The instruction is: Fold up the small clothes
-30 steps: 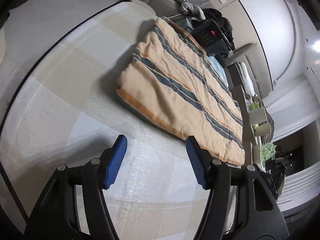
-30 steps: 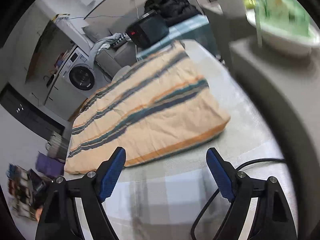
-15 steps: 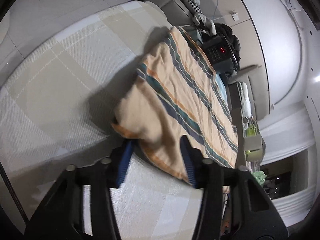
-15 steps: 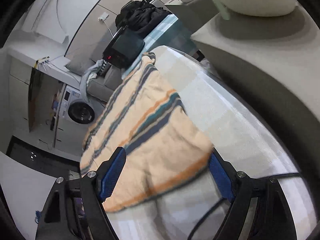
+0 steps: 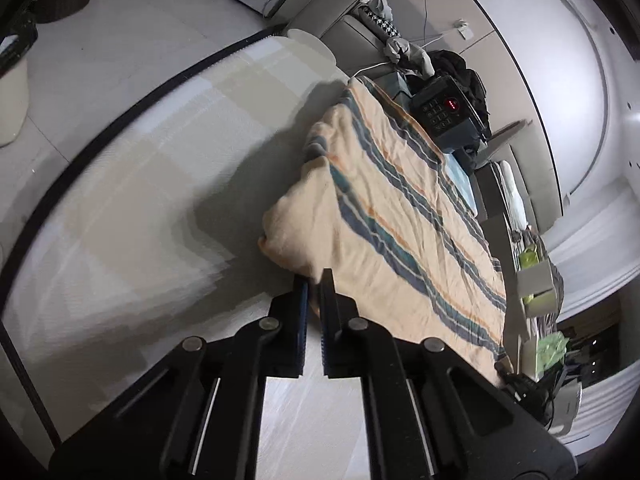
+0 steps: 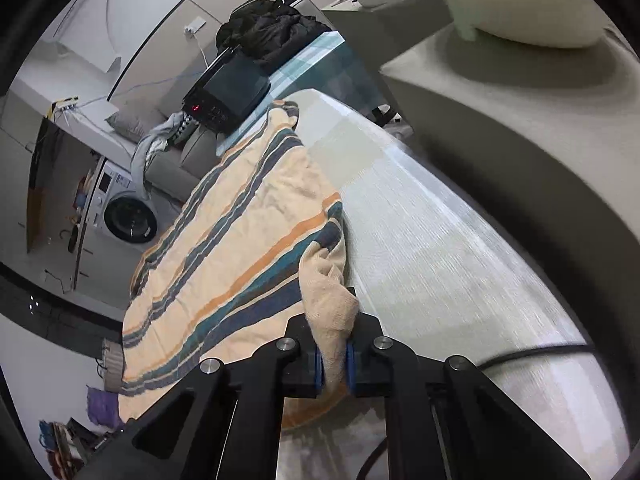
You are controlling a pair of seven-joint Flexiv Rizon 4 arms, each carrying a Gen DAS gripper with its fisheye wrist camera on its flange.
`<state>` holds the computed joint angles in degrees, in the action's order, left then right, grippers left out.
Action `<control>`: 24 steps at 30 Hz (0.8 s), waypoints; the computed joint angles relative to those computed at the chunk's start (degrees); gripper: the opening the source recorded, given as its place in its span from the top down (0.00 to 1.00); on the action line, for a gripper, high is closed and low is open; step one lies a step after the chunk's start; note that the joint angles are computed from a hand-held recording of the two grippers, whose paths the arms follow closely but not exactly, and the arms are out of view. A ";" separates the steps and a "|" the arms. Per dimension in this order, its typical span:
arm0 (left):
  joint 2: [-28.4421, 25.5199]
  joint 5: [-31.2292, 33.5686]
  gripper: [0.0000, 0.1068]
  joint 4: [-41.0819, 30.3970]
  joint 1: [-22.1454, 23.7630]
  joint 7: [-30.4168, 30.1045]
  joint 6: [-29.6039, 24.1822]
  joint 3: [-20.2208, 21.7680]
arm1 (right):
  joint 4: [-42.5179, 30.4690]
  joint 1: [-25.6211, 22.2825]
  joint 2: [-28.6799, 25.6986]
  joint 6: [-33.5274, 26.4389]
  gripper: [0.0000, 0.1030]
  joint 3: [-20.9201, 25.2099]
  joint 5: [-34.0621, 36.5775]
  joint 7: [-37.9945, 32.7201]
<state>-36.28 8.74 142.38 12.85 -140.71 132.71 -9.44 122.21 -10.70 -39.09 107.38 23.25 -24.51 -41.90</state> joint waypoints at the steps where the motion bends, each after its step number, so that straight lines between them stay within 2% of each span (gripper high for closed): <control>1: 0.43 -0.22 0.99 1.11 -0.71 0.22 0.76 0.60 | 0.85 0.09 0.75 -0.15 0.92 -0.32 -0.14 -0.38; 5: 2.97 -1.25 1.00 7.28 -4.37 2.80 4.24 4.10 | 3.54 -3.41 3.09 -2.39 0.92 2.02 -3.16 -3.12; 6: 3.10 -0.44 1.00 8.25 -4.10 3.22 5.04 4.30 | 4.07 -3.63 3.50 -2.51 0.91 2.14 -3.29 -3.88; 8: 2.77 2.10 1.00 9.68 -2.45 2.90 7.11 3.81 | 4.48 -6.81 3.54 -4.39 0.86 4.85 -4.59 -5.27; 10: 2.93 2.91 1.00 10.70 -1.43 1.83 7.54 3.16 | 4.38 -13.41 1.81 -6.79 0.72 11.19 -6.33 -7.24; 11: 2.39 4.27 0.93 10.75 -0.39 1.19 8.39 2.65 | 5.07 -16.61 1.22 -6.94 0.67 14.40 -6.61 -9.16; 12: 1.86 5.09 0.79 10.69 0.17 0.76 9.12 2.38 | 6.06 -18.21 1.29 -6.55 0.56 15.74 -6.86 -10.16; 13: 1.50 5.11 0.74 10.27 0.35 0.30 9.55 2.21 | 7.05 -18.65 1.69 -5.53 0.49 16.25 -6.72 -11.23; 14: 1.04 4.71 0.64 10.00 0.04 0.09 9.94 2.35 | 7.95 -19.05 1.98 -4.53 0.47 16.71 -6.91 -11.99; 15: 0.70 4.67 0.58 9.22 0.19 -0.15 9.57 2.04 | 8.45 -19.23 2.16 -4.44 0.46 17.02 -7.24 -12.02; 17: -0.19 6.52 0.51 6.23 2.69 -0.79 6.58 0.00 | 8.23 -22.46 0.19 -6.62 0.46 20.70 -8.80 -11.58; 19: -1.31 6.65 0.51 3.18 4.27 -1.89 2.97 -1.97 | 7.10 -25.00 -2.13 -10.35 0.46 24.27 -8.74 -11.29; 21: -1.95 5.03 0.51 1.54 2.91 -1.45 3.07 -1.45 | 6.77 -24.53 -2.51 -10.98 0.46 24.79 -6.76 -11.31; 22: -2.18 5.77 0.51 0.40 3.94 -1.53 1.53 -2.47 | 6.28 -24.10 -2.94 -11.11 0.46 24.82 -5.84 -11.47; 24: -3.86 6.57 0.51 -1.22 5.50 -2.86 2.38 -3.83 | 5.27 -21.99 -3.29 -10.51 0.46 23.57 -3.67 -11.56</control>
<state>-40.14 15.31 141.17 18.35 -143.57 135.09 -13.27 127.48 -32.69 -42.38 96.88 46.82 -28.17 -53.46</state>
